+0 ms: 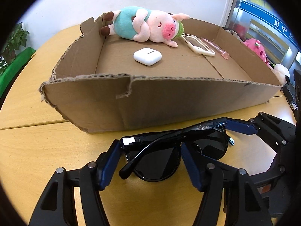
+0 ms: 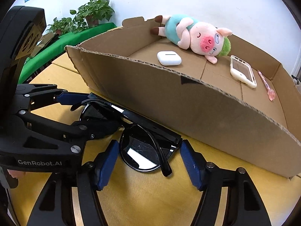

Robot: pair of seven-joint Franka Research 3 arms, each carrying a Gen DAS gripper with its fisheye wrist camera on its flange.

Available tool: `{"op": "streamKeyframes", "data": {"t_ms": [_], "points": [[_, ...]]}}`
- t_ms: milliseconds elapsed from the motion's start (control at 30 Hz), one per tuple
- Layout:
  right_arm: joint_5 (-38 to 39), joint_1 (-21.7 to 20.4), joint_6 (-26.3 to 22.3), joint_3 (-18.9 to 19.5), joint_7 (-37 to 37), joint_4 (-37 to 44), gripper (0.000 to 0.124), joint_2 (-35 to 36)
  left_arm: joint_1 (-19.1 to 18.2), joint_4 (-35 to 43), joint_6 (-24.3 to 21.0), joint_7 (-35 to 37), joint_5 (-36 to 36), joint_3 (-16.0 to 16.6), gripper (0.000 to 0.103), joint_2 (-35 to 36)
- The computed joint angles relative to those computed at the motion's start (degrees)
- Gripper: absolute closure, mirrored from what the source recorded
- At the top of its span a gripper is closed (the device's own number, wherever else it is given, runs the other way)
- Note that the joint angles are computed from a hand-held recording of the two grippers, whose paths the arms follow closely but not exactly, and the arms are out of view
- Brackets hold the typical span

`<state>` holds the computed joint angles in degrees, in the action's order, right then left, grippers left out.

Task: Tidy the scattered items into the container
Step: 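Lift the sunglasses with the left gripper and carry them into the box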

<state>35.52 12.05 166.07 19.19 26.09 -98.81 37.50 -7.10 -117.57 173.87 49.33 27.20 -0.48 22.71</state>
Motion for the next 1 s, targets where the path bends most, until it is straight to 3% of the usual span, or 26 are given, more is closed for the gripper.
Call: {"op": "streamKeyframes", "data": {"t_ms": [133,233,367,467,533,633,833,1000], "points": [[2.50,-2.44,-0.20,1.92,-1.59,-2.14,0.054,-1.44,-1.23,-1.18,0.42,-2.24,0.19,0.56,0.039,-1.06],[5.47,-4.25,1.25,3.71,-4.67,-4.28,0.055,-3.22,-4.70,-2.19,1.60,-6.58,3.22,3.84,0.039,-2.59],[13.28,-9.19,5.05,9.49,-13.50,-8.11,0.055,-6.91,-12.18,-2.12,0.15,-17.66,14.59,11.14,0.039,-6.03],[21.02,-12.56,6.46,13.35,-20.45,-9.07,0.056,-9.31,-13.99,-0.62,-2.07,-23.28,21.76,12.49,0.039,-8.09],[25.39,-13.83,6.55,14.63,-24.32,-8.89,0.056,-10.64,-13.44,0.80,-2.78,-24.44,24.21,11.76,0.039,-8.94],[28.65,-13.45,5.71,13.63,-26.47,-7.15,0.056,-12.03,-10.46,3.87,-3.23,-21.78,22.93,8.52,0.039,-8.57],[24.47,-6.49,3.57,4.38,-20.17,-0.33,0.056,-11.55,-3.72,14.54,-6.14,-12.27,16.97,0.46,0.039,-3.70],[14.91,-0.66,0.11,-3.83,-9.10,8.98,0.056,-7.41,0.22,24.89,-8.73,-0.22,6.84,-4.65,0.039,2.81]]}}
